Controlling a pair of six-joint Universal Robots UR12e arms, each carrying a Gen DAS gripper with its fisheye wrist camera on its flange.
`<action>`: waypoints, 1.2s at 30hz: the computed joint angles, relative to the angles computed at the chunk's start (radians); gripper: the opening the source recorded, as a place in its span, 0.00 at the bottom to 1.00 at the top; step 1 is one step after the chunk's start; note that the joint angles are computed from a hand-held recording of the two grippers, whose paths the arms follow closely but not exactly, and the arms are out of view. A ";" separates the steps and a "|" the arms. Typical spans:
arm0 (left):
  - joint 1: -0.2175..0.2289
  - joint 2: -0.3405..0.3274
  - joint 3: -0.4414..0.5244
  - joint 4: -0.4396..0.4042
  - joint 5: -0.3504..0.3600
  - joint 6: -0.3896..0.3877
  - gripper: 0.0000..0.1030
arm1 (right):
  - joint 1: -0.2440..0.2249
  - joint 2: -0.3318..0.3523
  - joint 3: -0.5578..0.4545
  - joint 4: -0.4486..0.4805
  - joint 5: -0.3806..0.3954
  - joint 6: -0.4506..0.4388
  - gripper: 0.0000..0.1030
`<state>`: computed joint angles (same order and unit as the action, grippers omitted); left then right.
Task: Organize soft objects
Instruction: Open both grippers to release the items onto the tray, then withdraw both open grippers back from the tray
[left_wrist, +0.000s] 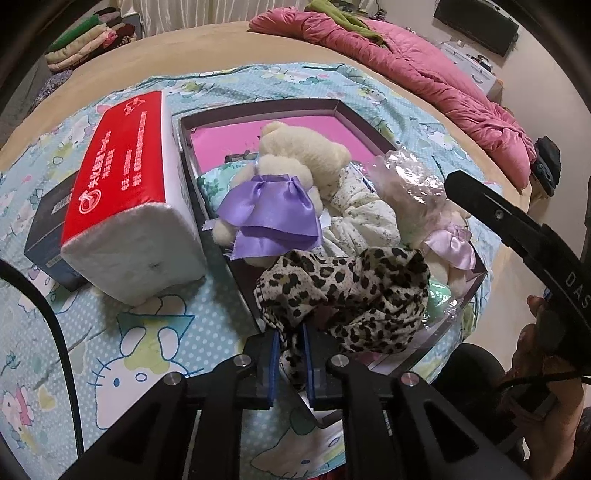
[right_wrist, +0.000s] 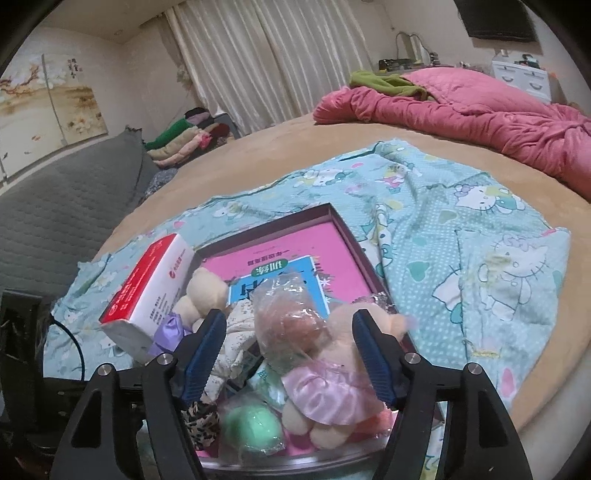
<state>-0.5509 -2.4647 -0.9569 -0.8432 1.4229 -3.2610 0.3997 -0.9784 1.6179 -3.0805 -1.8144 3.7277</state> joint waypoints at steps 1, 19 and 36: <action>0.000 0.001 -0.001 0.002 0.001 0.003 0.14 | 0.000 -0.002 0.002 0.001 -0.003 0.003 0.70; 0.005 0.034 -0.038 0.053 -0.007 0.000 0.49 | 0.022 -0.033 0.015 0.043 -0.090 0.067 0.72; 0.000 0.115 -0.129 0.180 0.086 -0.006 0.76 | 0.080 -0.057 -0.039 0.065 -0.183 0.050 0.78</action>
